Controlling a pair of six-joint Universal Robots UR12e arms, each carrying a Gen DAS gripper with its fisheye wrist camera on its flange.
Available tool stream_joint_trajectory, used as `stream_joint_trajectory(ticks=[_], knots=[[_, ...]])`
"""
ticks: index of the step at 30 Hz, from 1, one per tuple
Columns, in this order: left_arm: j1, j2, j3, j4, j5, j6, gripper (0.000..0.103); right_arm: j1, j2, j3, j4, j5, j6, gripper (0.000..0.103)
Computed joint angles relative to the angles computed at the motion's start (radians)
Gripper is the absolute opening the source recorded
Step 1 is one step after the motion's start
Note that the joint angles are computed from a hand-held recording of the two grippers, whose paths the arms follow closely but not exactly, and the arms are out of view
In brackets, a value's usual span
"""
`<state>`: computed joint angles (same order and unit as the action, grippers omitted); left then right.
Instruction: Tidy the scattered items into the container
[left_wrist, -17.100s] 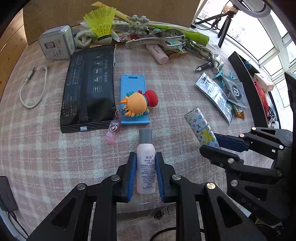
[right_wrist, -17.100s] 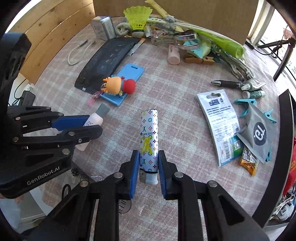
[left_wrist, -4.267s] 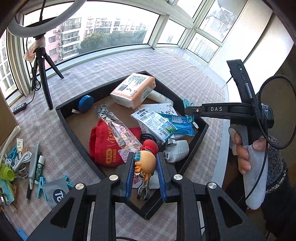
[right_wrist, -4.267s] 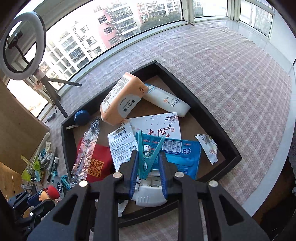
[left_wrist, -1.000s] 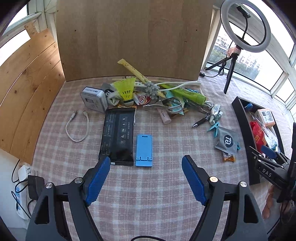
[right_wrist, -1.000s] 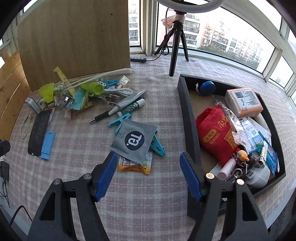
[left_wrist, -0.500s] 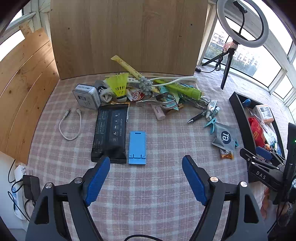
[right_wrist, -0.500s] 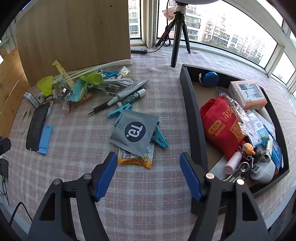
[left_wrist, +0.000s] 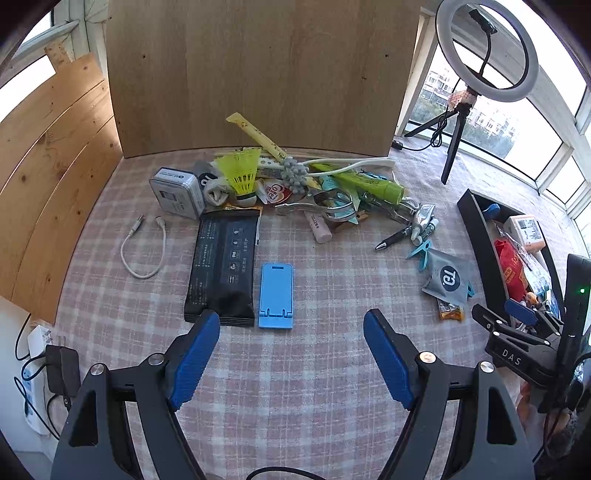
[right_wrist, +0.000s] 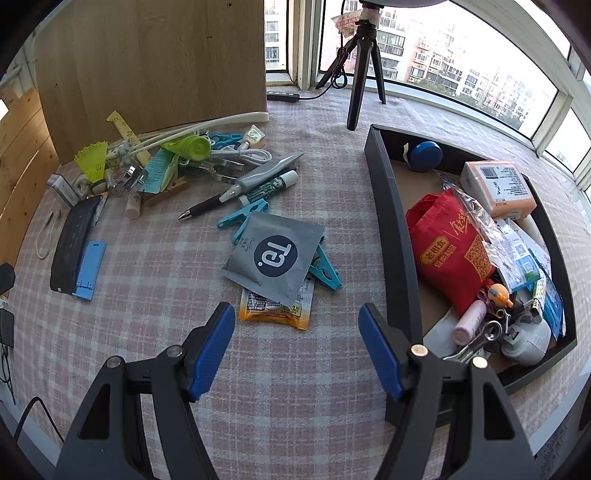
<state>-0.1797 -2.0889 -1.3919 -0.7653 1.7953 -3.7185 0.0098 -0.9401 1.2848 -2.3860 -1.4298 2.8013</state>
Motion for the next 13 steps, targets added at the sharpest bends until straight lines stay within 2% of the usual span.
stream_joint_trajectory(ticks=[3, 9, 13], knots=[[0.002, -0.006, 0.008, -0.027, -0.003, -0.007, 0.079, 0.001, -0.001, 0.003, -0.008, -0.001, -0.005, 0.069], [0.015, 0.004, -0.016, 0.022, -0.069, -0.031, 0.079, 0.002, -0.001, 0.003, -0.006, -0.003, -0.008, 0.069], [0.001, 0.007, -0.018, 0.057, -0.018, -0.012, 0.079, 0.001, 0.000, 0.002, -0.002, -0.004, -0.006, 0.069]])
